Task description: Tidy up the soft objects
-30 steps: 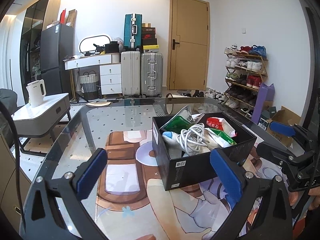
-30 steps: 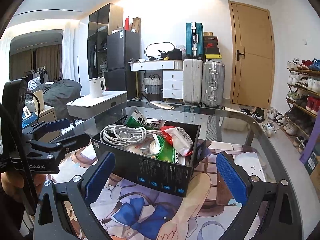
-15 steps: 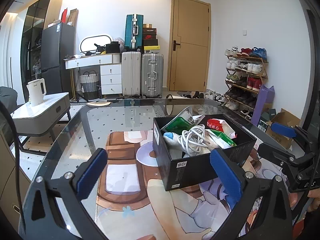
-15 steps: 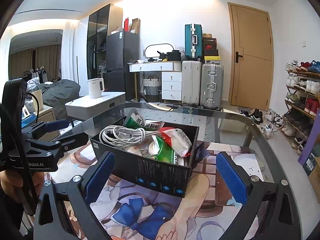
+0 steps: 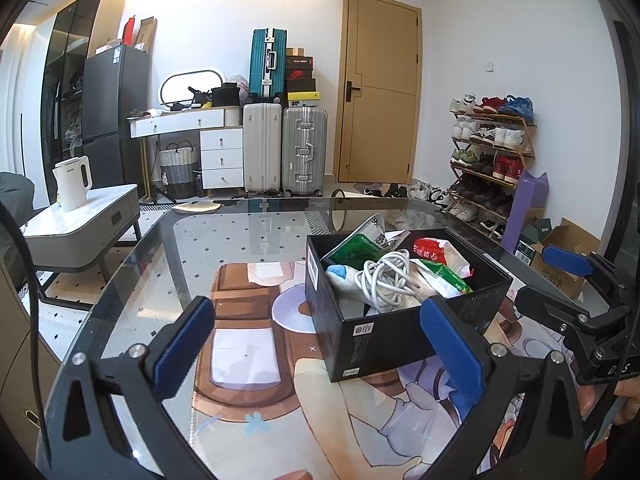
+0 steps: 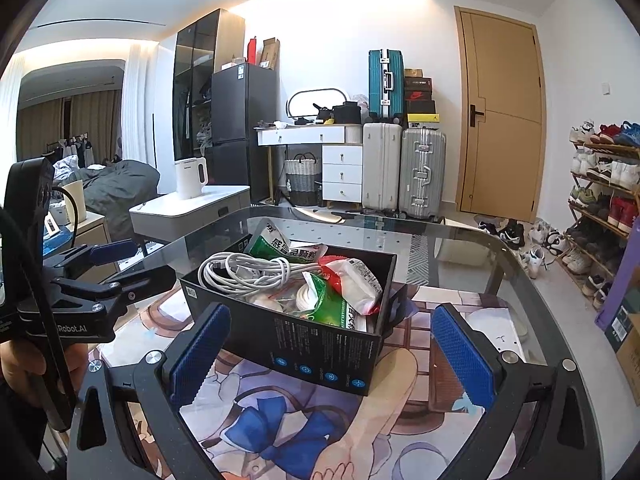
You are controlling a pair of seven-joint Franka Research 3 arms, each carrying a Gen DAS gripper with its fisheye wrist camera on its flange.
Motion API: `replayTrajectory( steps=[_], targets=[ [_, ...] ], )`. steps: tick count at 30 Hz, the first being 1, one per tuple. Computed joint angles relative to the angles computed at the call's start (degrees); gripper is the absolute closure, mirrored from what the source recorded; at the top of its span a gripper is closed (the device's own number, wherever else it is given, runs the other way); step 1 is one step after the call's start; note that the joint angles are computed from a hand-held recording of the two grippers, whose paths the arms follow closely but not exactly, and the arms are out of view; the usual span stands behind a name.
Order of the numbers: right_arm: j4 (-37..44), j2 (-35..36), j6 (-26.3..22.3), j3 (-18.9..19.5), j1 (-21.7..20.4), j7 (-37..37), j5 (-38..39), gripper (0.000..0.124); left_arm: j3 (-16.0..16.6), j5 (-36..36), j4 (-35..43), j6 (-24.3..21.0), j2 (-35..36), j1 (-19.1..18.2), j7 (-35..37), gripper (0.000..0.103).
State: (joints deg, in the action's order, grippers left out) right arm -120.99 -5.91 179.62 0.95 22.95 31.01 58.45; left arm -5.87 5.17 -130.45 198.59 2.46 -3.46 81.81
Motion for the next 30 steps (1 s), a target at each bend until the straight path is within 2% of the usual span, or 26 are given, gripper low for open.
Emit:
replayTrajectory(
  steps=[30],
  targets=[
    [0.57,0.2,-0.45,0.16,-0.57,-0.94,1.14,0.021,0.02,0.56,0.12,-0.04,0.08,-0.06,-0.58,0.0]
  ],
)
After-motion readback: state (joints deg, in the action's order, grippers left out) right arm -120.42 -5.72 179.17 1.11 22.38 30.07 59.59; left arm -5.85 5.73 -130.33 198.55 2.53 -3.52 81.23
